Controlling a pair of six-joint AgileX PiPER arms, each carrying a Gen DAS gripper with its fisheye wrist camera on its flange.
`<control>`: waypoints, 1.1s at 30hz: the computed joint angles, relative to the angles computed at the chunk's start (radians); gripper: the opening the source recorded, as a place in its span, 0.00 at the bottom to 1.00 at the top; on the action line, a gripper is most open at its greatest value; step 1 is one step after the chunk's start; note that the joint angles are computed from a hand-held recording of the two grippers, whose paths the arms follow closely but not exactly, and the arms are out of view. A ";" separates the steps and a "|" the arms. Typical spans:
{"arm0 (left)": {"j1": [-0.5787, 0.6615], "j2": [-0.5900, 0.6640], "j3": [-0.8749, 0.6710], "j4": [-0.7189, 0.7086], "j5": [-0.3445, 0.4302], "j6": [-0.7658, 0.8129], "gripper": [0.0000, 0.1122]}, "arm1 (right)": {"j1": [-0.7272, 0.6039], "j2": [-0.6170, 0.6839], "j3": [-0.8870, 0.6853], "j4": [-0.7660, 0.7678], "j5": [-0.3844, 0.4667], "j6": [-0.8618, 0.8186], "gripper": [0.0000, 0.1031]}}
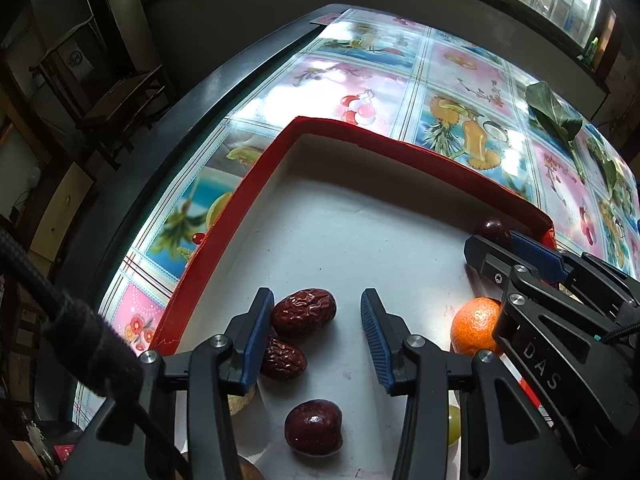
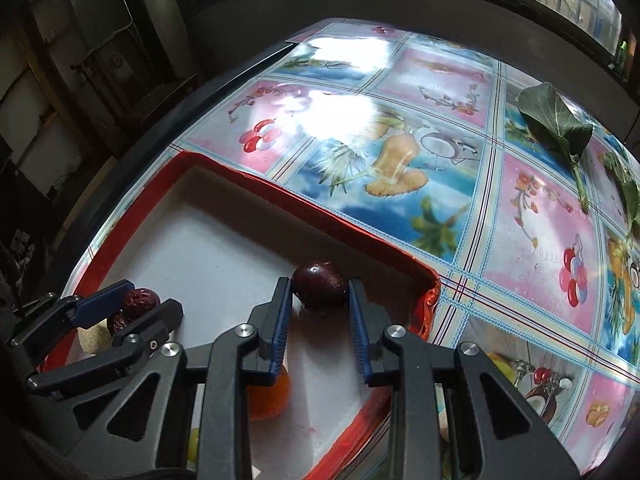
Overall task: Organize fruits
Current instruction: 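Open the left tool to drop the date while the right tool releases the dark red fruit, then withdraw both tools from the tray toward the beige cake block and orange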
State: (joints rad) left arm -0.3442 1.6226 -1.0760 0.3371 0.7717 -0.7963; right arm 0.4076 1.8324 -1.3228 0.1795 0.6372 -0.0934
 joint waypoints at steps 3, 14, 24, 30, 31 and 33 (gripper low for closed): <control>0.003 -0.013 0.000 -0.014 0.004 0.010 0.42 | -0.009 -0.007 0.001 0.035 0.010 -0.017 0.30; -0.071 -0.218 0.098 -0.007 0.004 -0.061 0.56 | -0.186 -0.309 0.264 0.371 0.005 -0.280 0.40; -0.351 -0.283 0.128 0.070 0.031 -0.255 0.57 | -0.643 -0.653 0.632 0.588 0.160 -0.569 0.44; -0.541 -0.242 0.082 0.166 0.113 -0.399 0.60 | -0.913 -0.748 0.701 0.592 0.282 -0.706 0.46; -0.565 -0.232 0.071 0.179 0.127 -0.413 0.60 | -0.959 -0.759 0.708 0.599 0.306 -0.737 0.47; -0.619 -0.208 0.048 0.211 0.166 -0.449 0.61 | -1.043 -0.777 0.720 0.607 0.346 -0.795 0.48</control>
State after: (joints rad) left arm -0.9636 1.4143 -1.0276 0.5479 0.9378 -1.2456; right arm -0.6352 1.0558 -0.6030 0.7867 0.9827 -0.8881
